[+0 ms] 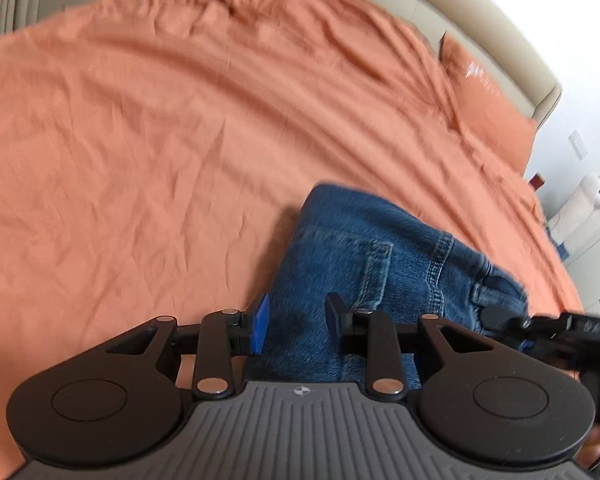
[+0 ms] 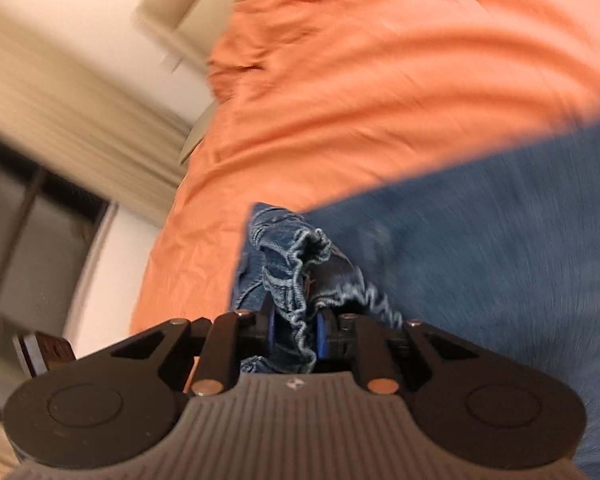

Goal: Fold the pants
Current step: 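Grasp the stacked cuffs with the right tool and lift them, then fold the held cuffs over onto the waistband and open the right tool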

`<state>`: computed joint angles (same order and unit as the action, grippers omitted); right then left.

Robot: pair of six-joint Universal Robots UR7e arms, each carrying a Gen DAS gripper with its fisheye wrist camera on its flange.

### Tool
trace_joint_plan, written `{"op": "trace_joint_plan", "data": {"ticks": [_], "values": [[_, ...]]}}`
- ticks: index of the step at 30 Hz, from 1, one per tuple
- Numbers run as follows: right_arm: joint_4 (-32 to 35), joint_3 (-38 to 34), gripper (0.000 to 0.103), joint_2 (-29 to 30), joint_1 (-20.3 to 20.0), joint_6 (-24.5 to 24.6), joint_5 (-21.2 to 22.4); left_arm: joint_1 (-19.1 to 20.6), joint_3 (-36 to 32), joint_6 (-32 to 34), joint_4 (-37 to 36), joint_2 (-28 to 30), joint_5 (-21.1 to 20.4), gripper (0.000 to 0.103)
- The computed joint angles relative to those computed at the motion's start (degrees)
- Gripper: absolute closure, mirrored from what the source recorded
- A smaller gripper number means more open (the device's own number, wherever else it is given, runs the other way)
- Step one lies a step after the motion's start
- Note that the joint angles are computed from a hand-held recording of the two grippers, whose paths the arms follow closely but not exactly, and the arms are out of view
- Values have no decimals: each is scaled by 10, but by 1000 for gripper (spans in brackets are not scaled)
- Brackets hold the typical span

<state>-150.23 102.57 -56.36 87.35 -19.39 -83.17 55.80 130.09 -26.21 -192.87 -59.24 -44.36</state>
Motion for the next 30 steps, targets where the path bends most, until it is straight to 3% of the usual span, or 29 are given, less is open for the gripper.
{"op": "trace_joint_plan", "data": {"ticks": [6,11,16,21,27,30], "values": [[32,-55,89,-18,112,-65,-92,-55,15,-10,-11,-24,46,70],[58,-110,89,-30,140,-69,-136,-78,4,1,-6,-17,53,71],[96,-131,89,-65,94,-62,-154,-75,-26,27,-11,18,28,71],[113,-138,89,-79,5,-63,-116,-58,-74,48,12,73,4,71],[95,-140,89,-42,-81,-57,-147,-27,-125,65,52,132,-24,71],[88,-146,89,-27,-116,-54,-127,-13,-149,75,79,156,-31,71]]}}
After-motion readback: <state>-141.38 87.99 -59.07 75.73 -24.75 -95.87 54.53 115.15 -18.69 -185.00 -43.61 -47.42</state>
